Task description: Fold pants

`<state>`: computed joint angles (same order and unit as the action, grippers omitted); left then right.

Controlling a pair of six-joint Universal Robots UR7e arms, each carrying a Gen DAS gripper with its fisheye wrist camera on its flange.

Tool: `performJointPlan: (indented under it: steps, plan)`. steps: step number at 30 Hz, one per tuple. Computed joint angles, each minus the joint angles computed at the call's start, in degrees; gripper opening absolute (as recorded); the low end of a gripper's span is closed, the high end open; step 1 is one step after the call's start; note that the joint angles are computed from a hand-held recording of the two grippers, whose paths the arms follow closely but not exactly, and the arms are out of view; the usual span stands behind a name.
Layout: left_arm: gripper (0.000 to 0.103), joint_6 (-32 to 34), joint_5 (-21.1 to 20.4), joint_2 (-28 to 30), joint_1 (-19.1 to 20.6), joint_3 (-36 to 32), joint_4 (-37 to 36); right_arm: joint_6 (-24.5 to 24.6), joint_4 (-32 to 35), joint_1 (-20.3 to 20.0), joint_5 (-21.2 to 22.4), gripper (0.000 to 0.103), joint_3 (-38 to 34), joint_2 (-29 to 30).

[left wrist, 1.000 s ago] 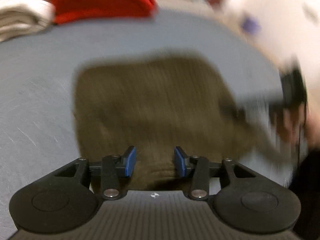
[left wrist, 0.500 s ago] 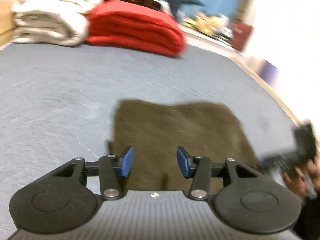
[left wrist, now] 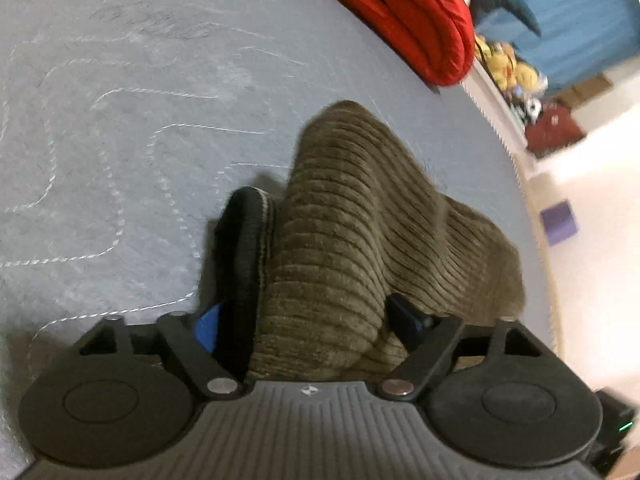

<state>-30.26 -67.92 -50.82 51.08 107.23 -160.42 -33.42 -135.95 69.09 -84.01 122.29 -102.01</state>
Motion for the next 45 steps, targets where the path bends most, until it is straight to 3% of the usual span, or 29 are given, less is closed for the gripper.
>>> performJointPlan:
  steps: [3,5,11,13,15,17,19,22,23,24,26,30,34,39,43,45]
  plan:
    - [0.063,-0.4,-1.4,0.9,-1.1,-0.5,-1.0,-1.3,0.3,-0.9,4.6,0.017,-0.7,-3.6]
    - [0.060,1.1,-4.4,3.5,-1.9,-1.6,-2.0,-3.7,1.6,-1.7,6.2,0.016,-1.1,-6.4]
    - [0.059,6.6,-8.3,11.1,-7.4,-7.2,0.9,-7.4,6.2,-7.7,0.9,0.016,-3.4,-14.7]
    - [0.064,8.4,-5.8,13.0,-9.0,-9.8,4.2,-11.5,10.5,-11.0,-0.7,0.019,-4.5,-17.0]
    - [0.068,9.9,0.0,13.4,-11.4,-10.7,6.6,-15.5,12.2,-13.1,-3.9,0.027,-4.2,-18.2]
    - [0.068,13.3,7.1,14.0,-13.7,-10.4,3.6,-17.1,6.5,-14.9,-5.9,0.045,-1.8,-20.1]
    - [0.070,18.3,13.7,14.1,-16.4,-8.2,-3.2,-17.0,2.6,-16.6,-3.5,0.051,-0.8,-21.3]
    - [0.069,24.7,14.7,15.4,-17.7,-7.8,-11.4,-14.2,-7.0,-17.0,-0.2,0.055,1.3,-21.2]
    - [0.061,25.9,13.6,15.3,-17.9,-7.4,-12.5,-12.5,-10.1,-16.4,0.5,0.055,1.8,-20.2]
    - [0.047,27.3,12.4,15.9,-18.0,-7.7,-12.7,-11.3,-11.8,-16.5,1.5,0.055,2.0,-19.4]
    - [0.028,31.3,12.6,16.6,-18.3,-8.4,-9.4,-6.9,-14.1,-15.8,3.7,0.056,1.3,-16.5]
    - [0.028,31.4,19.6,16.4,-18.3,-8.4,5.6,1.5,-19.0,-14.3,4.6,0.063,-0.6,-9.3]
    - [0.028,31.4,17.9,15.5,-17.8,-7.3,4.0,8.9,-18.5,-13.0,3.5,0.065,-3.9,-2.9]
    - [0.028,35.5,19.7,15.8,-18.8,-5.8,0.8,18.6,-15.2,-13.3,5.0,0.070,-7.9,1.7]
    - [0.028,34.3,18.5,16.2,-18.2,-6.7,1.1,24.6,-13.8,-14.0,6.6,0.044,-10.3,4.1]
    - [0.028,34.1,18.2,15.7,-18.1,-6.2,1.0,24.0,-15.8,-13.6,6.8,0.034,-10.2,4.6]
